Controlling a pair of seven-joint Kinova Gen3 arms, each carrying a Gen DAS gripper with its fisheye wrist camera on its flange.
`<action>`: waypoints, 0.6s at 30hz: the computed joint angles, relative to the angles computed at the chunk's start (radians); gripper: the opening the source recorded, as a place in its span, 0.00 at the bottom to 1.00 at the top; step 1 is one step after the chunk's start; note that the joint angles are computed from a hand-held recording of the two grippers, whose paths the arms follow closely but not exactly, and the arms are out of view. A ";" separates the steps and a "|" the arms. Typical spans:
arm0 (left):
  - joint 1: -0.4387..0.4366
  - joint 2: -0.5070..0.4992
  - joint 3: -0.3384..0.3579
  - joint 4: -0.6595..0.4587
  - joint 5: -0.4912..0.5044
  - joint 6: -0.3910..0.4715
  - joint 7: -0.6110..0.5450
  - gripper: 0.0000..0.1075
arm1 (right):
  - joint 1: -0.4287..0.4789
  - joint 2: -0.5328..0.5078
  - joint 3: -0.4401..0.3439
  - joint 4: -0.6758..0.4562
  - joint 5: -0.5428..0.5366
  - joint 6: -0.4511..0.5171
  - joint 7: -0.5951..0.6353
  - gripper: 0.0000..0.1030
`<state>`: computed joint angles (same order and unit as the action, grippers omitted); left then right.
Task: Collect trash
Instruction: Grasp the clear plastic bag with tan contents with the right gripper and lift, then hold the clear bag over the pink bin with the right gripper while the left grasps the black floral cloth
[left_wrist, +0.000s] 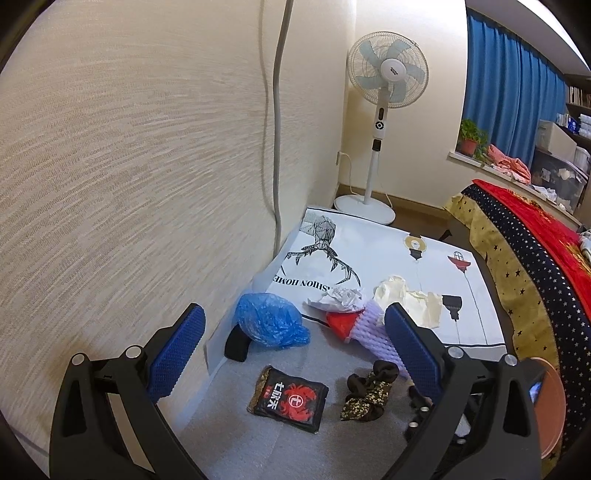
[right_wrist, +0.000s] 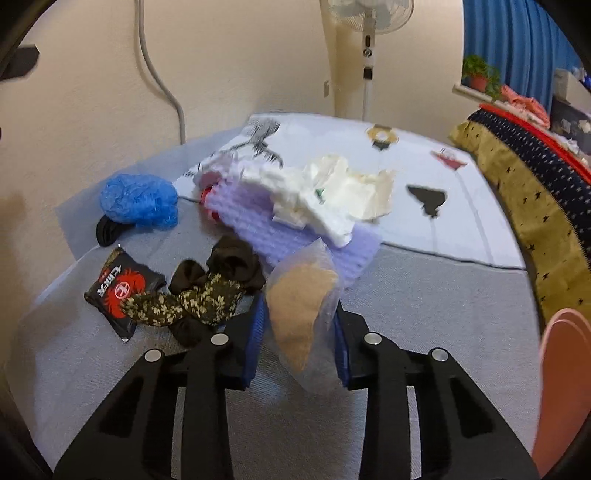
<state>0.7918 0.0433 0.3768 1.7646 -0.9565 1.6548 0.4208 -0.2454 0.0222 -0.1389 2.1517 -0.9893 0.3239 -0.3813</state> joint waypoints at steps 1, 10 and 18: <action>0.000 0.001 0.000 0.002 -0.002 0.000 0.001 0.88 | 0.009 -0.013 0.009 -0.006 0.000 0.022 0.002 0.33; 0.032 0.037 0.004 0.024 -0.068 -0.027 0.060 0.88 | 0.078 -0.159 0.197 -0.070 -0.017 0.236 0.011 0.33; 0.080 0.140 -0.043 0.022 -0.141 -0.138 0.075 0.88 | 0.180 -0.222 0.386 -0.122 -0.056 0.420 0.089 0.33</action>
<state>0.8714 0.1829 0.3339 1.7864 -1.0975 1.5165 0.4957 -0.0659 -0.1998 0.2474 2.0297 -1.0456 0.7437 -0.2927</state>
